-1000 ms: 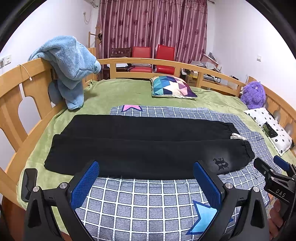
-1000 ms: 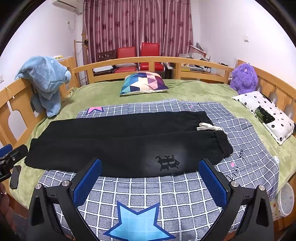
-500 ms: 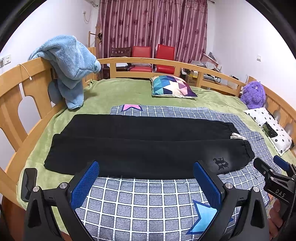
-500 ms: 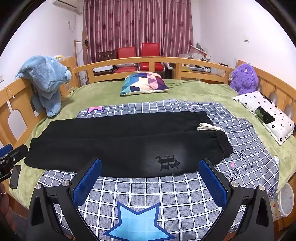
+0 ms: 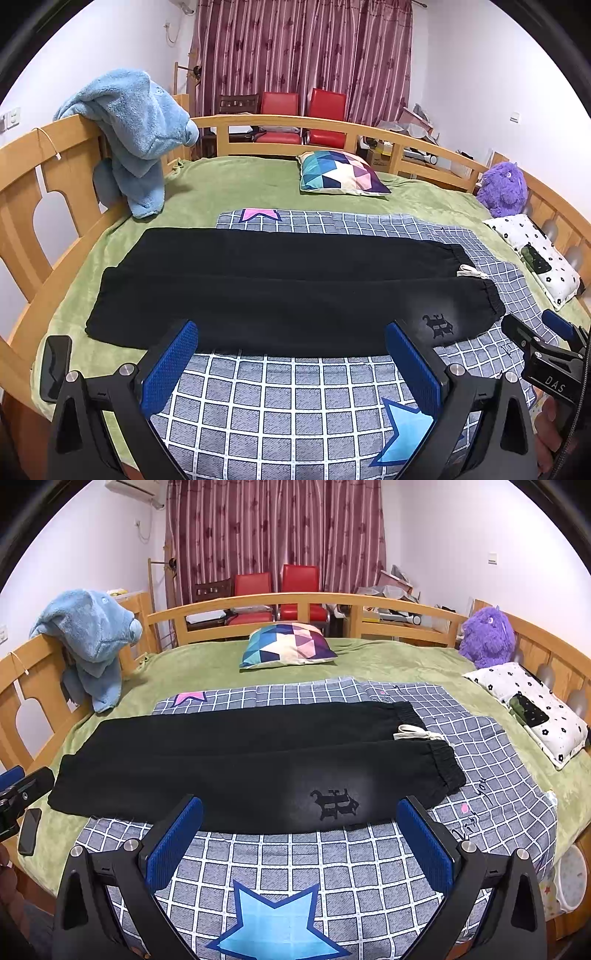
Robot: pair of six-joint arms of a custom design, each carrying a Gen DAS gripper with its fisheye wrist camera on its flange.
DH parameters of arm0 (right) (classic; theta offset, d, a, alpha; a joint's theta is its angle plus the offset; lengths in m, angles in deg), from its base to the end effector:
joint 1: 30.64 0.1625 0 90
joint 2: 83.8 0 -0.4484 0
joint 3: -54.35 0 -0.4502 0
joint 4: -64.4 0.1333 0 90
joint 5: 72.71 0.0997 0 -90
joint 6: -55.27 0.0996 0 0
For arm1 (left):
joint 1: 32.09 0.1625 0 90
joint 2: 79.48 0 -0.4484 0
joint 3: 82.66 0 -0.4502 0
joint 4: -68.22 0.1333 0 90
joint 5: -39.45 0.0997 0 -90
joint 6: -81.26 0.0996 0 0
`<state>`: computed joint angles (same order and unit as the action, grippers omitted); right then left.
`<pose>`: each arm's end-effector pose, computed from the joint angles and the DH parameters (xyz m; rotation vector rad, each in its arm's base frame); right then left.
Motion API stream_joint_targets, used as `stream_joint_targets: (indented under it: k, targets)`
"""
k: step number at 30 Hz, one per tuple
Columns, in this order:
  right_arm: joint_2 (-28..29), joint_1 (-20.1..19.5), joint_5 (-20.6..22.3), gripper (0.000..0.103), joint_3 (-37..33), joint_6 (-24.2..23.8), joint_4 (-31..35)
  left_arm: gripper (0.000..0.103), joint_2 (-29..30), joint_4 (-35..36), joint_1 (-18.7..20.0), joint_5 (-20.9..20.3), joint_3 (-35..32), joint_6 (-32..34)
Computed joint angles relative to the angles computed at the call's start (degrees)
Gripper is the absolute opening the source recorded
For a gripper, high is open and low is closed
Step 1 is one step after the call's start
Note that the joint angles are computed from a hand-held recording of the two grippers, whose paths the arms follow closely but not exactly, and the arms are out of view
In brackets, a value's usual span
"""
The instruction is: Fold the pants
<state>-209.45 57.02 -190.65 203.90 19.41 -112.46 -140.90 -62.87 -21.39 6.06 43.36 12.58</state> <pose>0.0754 -0.2773 0.3933 0.3040 -2.1362 1.0606 -0.4287 -0.3013 0.0595 0.4670 2.2540 -1.0529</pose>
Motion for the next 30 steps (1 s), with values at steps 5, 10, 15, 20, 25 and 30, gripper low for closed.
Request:
stream_joint_targets:
  k: [5, 10, 15, 20, 25, 30]
  targets:
    - [0.0, -0.2, 0.2, 0.103, 0.1, -0.2, -0.2, 0.102, 0.0, -0.5, 0.0, 0.0, 0.1, 0.4]
    - [-0.3, -0.8, 0.8, 0.103, 0.6, -1.5, -1.3, 0.102, -0.2, 0.2, -0.1, 0.0, 0.0, 0.1]
    - [-0.3, -0.8, 0.6, 0.103, 0.7, -0.7, -2.1, 0.102, -0.7, 1.9, -0.9, 0.9, -0.2, -1.0]
    - [-2.9, 0.8, 1.3, 0.101, 0.5, 0.8, 0.6, 0.102, -1.5, 1.1, -1.7, 0.7, -0.5, 1.4]
    - [-5.5, 6.2, -0.6, 0.101, -1.1, 3.6, 4.5, 0.102, -5.0, 3.2, -2.3, 2.0, -0.9, -2.5]
    - [-7.4, 10.2, 0.0, 0.101, -5.5, 3.5, 12.1, 0.102, -9.4, 4.4, -1.5, 1.2, -1.7, -1.6]
